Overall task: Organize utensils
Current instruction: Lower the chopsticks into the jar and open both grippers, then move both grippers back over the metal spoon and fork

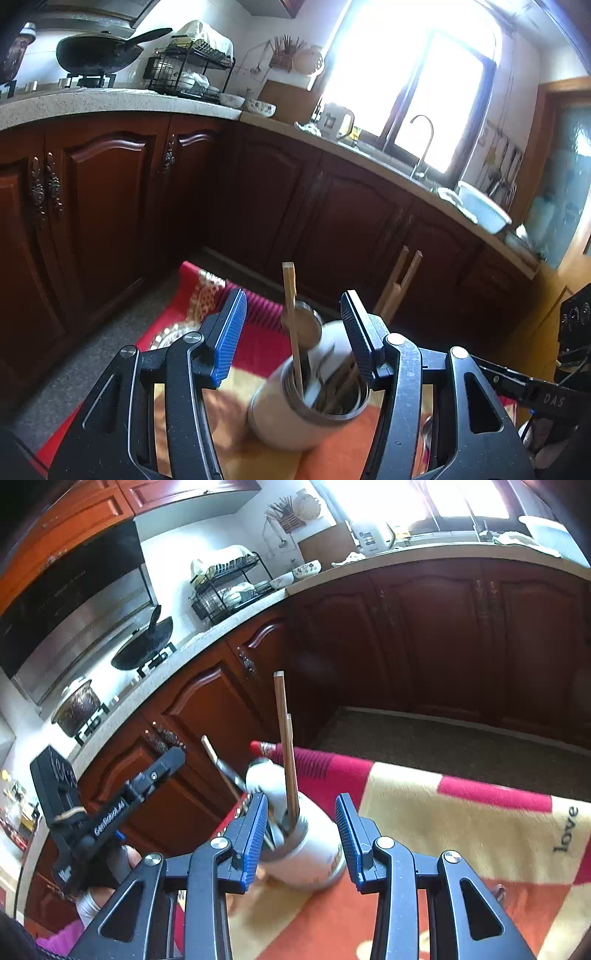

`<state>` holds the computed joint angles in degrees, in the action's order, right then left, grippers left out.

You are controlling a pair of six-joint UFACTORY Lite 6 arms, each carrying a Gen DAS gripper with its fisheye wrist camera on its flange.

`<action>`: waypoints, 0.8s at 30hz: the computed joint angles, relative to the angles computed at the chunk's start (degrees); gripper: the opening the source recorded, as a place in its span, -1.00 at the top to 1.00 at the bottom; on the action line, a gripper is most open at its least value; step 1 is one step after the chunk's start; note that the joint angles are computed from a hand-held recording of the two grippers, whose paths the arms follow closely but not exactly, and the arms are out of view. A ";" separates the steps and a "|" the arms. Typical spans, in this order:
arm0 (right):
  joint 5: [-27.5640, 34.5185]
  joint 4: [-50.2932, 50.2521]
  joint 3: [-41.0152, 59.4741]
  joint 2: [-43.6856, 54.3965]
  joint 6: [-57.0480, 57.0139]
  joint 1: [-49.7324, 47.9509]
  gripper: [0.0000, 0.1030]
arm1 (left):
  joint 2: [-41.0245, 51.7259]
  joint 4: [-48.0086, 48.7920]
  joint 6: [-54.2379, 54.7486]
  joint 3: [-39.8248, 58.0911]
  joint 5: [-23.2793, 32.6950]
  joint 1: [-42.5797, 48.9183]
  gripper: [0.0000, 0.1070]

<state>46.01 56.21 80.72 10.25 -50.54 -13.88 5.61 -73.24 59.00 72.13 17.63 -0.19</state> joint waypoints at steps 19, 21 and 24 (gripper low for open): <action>-2.31 -5.99 -22.44 -17.50 -3.14 -9.28 0.27 | -11.05 62.40 -63.23 -12.05 -2.98 -19.32 0.01; -2.12 -6.46 -23.72 -18.42 -3.63 -10.57 0.27 | -10.68 67.95 -69.00 -11.84 -2.67 -21.40 0.01; -3.19 -8.16 -25.18 -19.60 -3.61 -11.88 0.26 | -10.15 70.82 -72.23 -11.59 -2.00 -24.02 0.01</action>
<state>42.82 48.05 55.54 -9.35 -54.15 -25.76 -4.54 -2.42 -13.23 60.54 15.64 -24.20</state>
